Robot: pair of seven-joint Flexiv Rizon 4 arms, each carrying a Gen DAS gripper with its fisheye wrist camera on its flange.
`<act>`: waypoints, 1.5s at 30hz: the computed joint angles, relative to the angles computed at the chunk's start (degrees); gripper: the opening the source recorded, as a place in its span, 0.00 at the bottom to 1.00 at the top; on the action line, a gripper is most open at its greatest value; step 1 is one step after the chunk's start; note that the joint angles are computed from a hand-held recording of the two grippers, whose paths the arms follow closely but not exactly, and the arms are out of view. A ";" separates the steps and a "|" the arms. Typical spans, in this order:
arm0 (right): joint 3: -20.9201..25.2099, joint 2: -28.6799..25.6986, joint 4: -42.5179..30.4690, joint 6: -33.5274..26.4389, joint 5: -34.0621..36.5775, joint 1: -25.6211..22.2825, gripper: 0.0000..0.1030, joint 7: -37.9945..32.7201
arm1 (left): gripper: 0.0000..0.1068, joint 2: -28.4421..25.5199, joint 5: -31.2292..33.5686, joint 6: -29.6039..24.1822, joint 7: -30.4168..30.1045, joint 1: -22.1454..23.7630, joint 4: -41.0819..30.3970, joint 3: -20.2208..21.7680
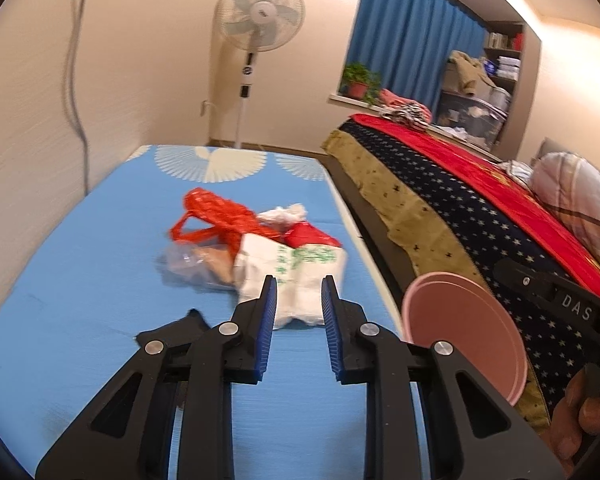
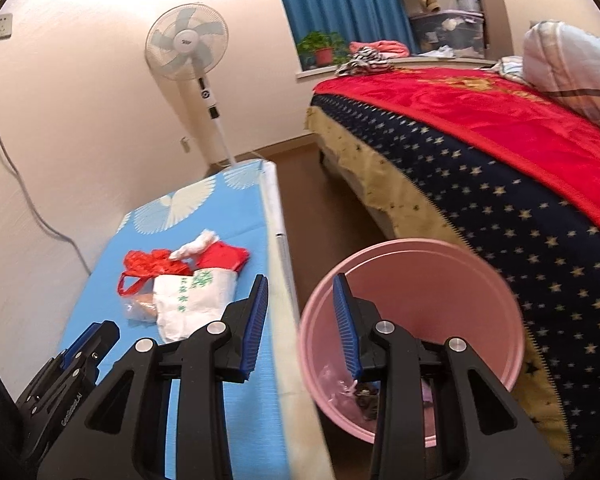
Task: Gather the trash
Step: 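Move both open tools back to the trash pile on the mattress, then grasp the clear plastic bag with the left tool while the right tool grasps the white green-printed bag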
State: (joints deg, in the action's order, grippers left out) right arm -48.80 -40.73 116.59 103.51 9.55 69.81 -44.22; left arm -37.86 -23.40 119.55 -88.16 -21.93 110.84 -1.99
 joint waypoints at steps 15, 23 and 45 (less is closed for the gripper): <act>19.27 -2.98 -11.68 0.24 -5.27 -16.50 0.33 -2.49 | 0.22 -3.93 -7.36 -3.24 0.16 -2.16 -3.75 4.41; 30.91 -6.36 -20.43 -2.52 -11.33 -26.87 0.38 -1.04 | 0.22 -6.45 -11.97 -6.30 0.75 -3.86 -7.04 8.03; 43.10 -11.79 -30.17 -7.56 -22.28 -37.24 0.30 0.31 | 0.43 -9.03 1.92 -14.33 -8.09 11.40 -13.06 -2.79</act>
State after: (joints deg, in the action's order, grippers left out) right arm -5.69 -52.52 86.42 95.94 -12.73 32.56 -43.91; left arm -46.88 -21.47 105.22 -96.24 -10.53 97.78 -4.78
